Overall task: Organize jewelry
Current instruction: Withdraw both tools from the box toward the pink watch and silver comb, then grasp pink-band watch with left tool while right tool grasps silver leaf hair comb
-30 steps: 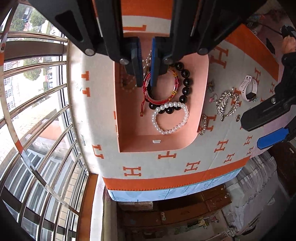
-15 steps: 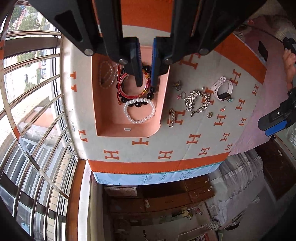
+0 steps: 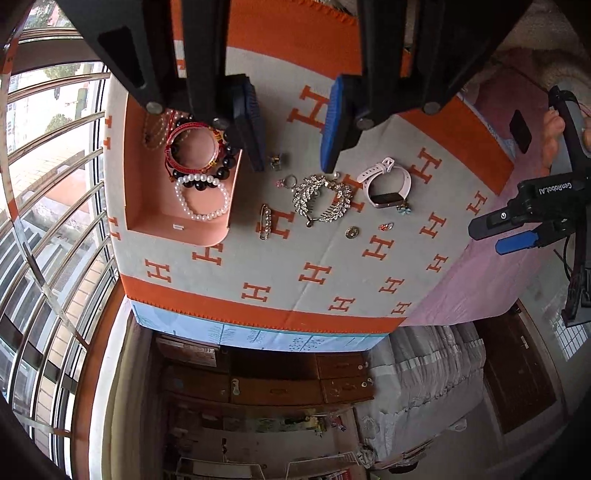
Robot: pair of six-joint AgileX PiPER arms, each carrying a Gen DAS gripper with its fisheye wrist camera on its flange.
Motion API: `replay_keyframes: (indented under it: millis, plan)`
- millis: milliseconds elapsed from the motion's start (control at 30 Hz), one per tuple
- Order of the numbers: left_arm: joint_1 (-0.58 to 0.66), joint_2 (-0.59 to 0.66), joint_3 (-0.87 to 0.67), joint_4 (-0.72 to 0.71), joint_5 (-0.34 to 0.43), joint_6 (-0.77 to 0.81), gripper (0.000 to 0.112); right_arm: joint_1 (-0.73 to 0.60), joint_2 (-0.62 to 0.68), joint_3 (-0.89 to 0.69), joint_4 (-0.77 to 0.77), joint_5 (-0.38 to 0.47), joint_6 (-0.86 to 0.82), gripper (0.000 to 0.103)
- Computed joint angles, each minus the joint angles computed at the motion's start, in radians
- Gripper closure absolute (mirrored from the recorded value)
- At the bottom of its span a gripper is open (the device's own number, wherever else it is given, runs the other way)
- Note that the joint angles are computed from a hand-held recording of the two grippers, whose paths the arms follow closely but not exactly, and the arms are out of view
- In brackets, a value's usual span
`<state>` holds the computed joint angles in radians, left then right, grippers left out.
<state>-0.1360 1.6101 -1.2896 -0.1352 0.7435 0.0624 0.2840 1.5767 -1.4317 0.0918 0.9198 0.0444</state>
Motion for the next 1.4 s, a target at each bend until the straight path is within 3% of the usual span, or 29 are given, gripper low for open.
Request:
replay_keyframes:
  millis: [200, 467, 667, 800, 933, 967, 1000, 1067, 1100, 1400]
  plan:
    - [-0.059, 0.005, 0.14, -0.026, -0.089, 0.13, 0.018, 0.069, 0.094, -0.035, -0.023, -0.014, -0.033, 0.073]
    - [-0.223, 0.059, 0.175, 0.163, -0.225, 0.102, 0.021, 0.06, 0.25, -0.107, -0.011, 0.002, -0.062, 0.073]
    - [-0.236, 0.164, 0.063, 0.143, -0.185, 0.149, 0.039, 0.039, 0.271, -0.106, 0.019, -0.007, -0.096, 0.073]
    - [-0.225, 0.237, -0.015, 0.094, -0.122, 0.19, 0.058, 0.034, 0.273, -0.109, 0.021, -0.01, -0.122, 0.073]
    - [-0.213, 0.283, -0.057, 0.062, -0.086, 0.203, 0.062, 0.032, 0.278, -0.115, 0.032, -0.009, -0.151, 0.073]
    - [-0.207, 0.295, -0.065, 0.049, -0.079, 0.211, 0.068, 0.033, 0.281, -0.117, 0.035, -0.008, -0.158, 0.073]
    - [-0.201, 0.306, -0.074, 0.036, -0.068, 0.216, 0.083, 0.034, 0.283, -0.118, 0.039, -0.009, -0.165, 0.073]
    - [-0.172, 0.317, -0.083, -0.044, -0.055, 0.26, 0.1, 0.036, 0.292, -0.126, 0.048, -0.007, -0.185, 0.073]
    - [-0.159, 0.323, -0.094, -0.07, -0.036, 0.268, 0.105, 0.039, 0.298, -0.134, 0.049, -0.003, -0.191, 0.073]
    - [-0.082, 0.272, -0.028, -0.202, -0.057, 0.3, 0.105, 0.064, 0.377, -0.244, 0.093, 0.037, -0.441, 0.075]
